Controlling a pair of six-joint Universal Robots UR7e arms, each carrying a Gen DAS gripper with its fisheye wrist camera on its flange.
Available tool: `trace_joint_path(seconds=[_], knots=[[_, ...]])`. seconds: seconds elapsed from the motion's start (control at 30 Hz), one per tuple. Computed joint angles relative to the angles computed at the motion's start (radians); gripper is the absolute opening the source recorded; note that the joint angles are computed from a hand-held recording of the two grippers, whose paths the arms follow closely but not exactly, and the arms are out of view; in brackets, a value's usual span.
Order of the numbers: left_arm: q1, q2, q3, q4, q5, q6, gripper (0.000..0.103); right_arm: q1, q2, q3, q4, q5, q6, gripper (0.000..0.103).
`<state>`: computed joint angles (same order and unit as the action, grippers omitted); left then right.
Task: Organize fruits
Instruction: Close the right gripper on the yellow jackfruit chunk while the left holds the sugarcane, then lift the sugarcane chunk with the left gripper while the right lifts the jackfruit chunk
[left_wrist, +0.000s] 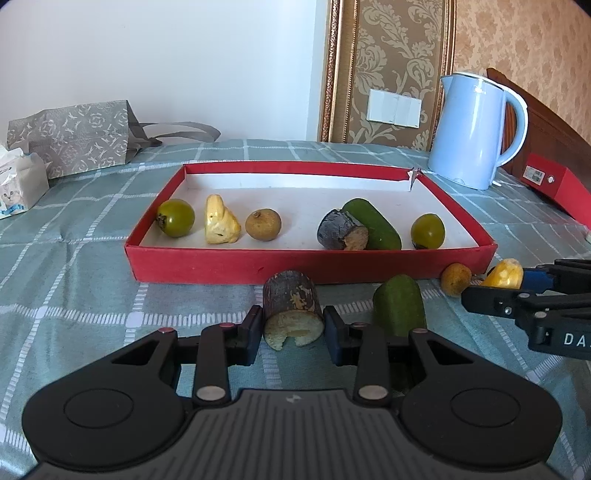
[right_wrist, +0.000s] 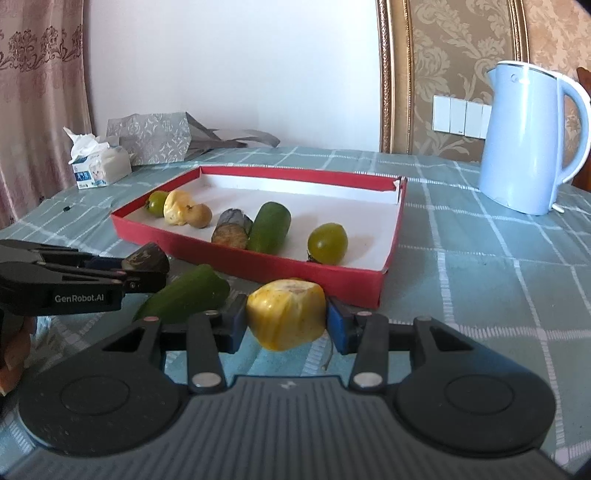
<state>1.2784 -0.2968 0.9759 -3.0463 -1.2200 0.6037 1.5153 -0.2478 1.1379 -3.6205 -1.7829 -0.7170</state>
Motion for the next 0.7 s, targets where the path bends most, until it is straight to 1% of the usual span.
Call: trace_joint_path(seconds=[0.3,0.47,0.57,0.7], knots=[[0.002,-0.017,0.03,-0.032,0.004,-0.014,0.034,-0.002,-0.007,0.018,-0.025,0.025,0.003,0.042],[0.001,-0.043,0.069,-0.085,-0.028,-0.002,0.034,-0.003,-0.008,0.018,-0.028,0.025,0.013,0.042],[-0.004,-0.033,0.035,-0.08,-0.032,0.017,0.034,-0.002,-0.005,0.013,-0.022,0.017,0.01,0.042],[-0.005,0.003,-0.063,-0.03,-0.049,0.006,0.034,-0.002,-0.004,0.011,-0.023,0.017,0.011,0.042]])
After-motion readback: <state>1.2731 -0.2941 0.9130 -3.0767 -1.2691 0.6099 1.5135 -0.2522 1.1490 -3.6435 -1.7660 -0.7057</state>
